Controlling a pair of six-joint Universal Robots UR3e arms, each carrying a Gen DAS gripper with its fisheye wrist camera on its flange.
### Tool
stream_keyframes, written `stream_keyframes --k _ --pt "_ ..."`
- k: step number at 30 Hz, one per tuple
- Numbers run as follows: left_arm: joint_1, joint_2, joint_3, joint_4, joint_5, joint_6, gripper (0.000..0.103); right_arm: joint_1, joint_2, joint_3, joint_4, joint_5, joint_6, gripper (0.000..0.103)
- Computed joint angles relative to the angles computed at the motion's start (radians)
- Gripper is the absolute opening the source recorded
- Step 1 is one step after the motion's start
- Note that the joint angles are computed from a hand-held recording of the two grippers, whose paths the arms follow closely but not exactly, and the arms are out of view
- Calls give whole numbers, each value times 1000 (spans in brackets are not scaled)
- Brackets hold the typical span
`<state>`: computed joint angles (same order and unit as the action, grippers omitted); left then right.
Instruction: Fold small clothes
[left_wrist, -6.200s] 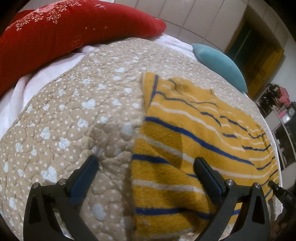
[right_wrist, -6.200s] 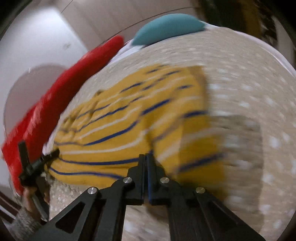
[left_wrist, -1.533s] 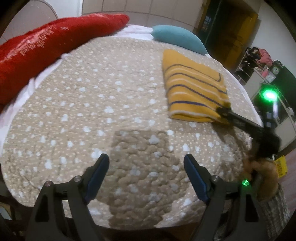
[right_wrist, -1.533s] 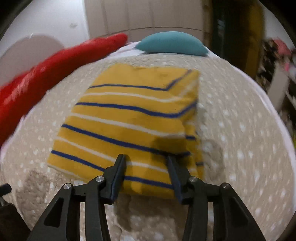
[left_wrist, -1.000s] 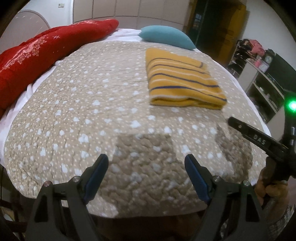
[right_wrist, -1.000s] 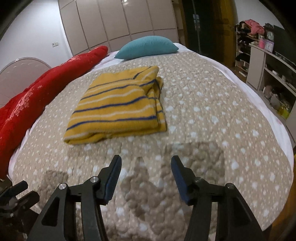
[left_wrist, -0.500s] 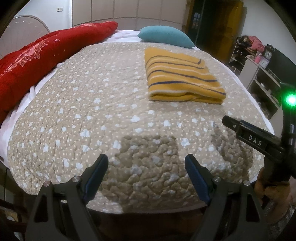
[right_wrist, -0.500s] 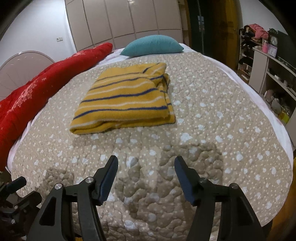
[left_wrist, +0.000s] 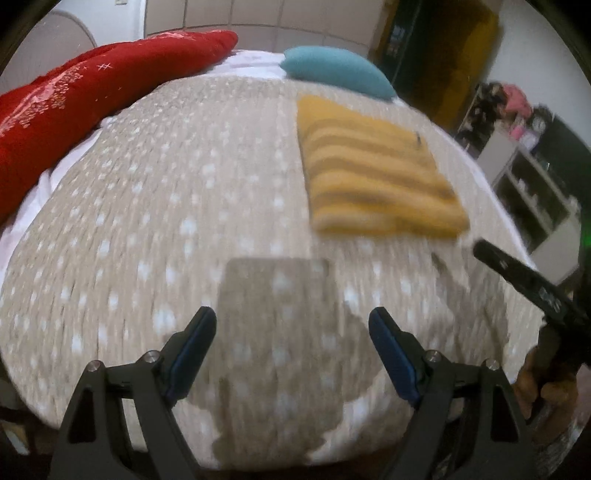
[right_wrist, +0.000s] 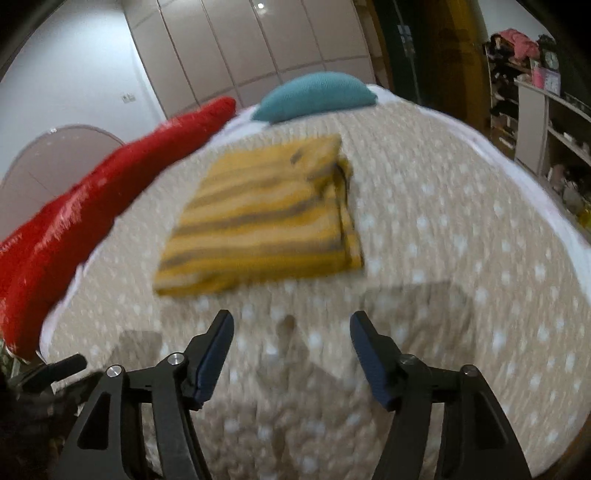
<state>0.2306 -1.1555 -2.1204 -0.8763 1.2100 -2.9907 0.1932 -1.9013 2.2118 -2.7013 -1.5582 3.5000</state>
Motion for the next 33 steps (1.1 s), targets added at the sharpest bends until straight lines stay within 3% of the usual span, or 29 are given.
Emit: stream_keyframes --k 3,5,11,13,15,16,17,18,19,21,24,26,28,30,32,33 --pt "-3 -222 154 57 -51 -25 84 -152 59 -66 5 152 -63 79" --pt "-19 -391 289 66 -101 -36 84 -204 160 -141 -1 192 -94 80" --pt "-70 -833 719 -75 -310 -34 85 -319 524 -437 83 365 -149 81" --pt "-90 -956 861 -151 -343 -33 86 -345 619 -513 106 449 -153 83" --pt "-101 -1033 929 -132 -377 -61 89 -364 699 -569 103 535 -143 84" --pt "-107 -1048 959 -146 -375 -63 87 -368 731 -594 100 560 -133 84" --pt "-107 -1052 977 -161 -377 -65 82 -370 759 -621 97 593 -114 74" --pt "-103 -1048 984 -174 -387 -64 68 -370 777 -652 116 619 -100 58" --pt "-96 -1042 993 -191 -397 -56 53 -363 787 -676 127 634 -82 54" --pt "-72 -1022 1023 -240 -410 -48 41 -336 792 -738 146 640 -78 45" --pt "-51 -986 1063 -242 -400 -69 40 -317 784 -797 110 698 -64 43" --pt "-51 -985 1111 -261 -373 -74 42 -293 789 -830 73 672 -48 43" --pt "-70 -988 1122 -236 -283 -114 60 -259 815 -877 115 587 -67 47" --pt "-108 -995 1106 -199 -141 -146 71 -204 852 -941 219 403 -99 55" --pt "-138 -997 1071 -220 -26 -128 71 -153 870 -957 264 220 -119 60" --pt "-134 -977 1012 -196 -35 -121 72 -153 840 -902 223 202 -111 62"
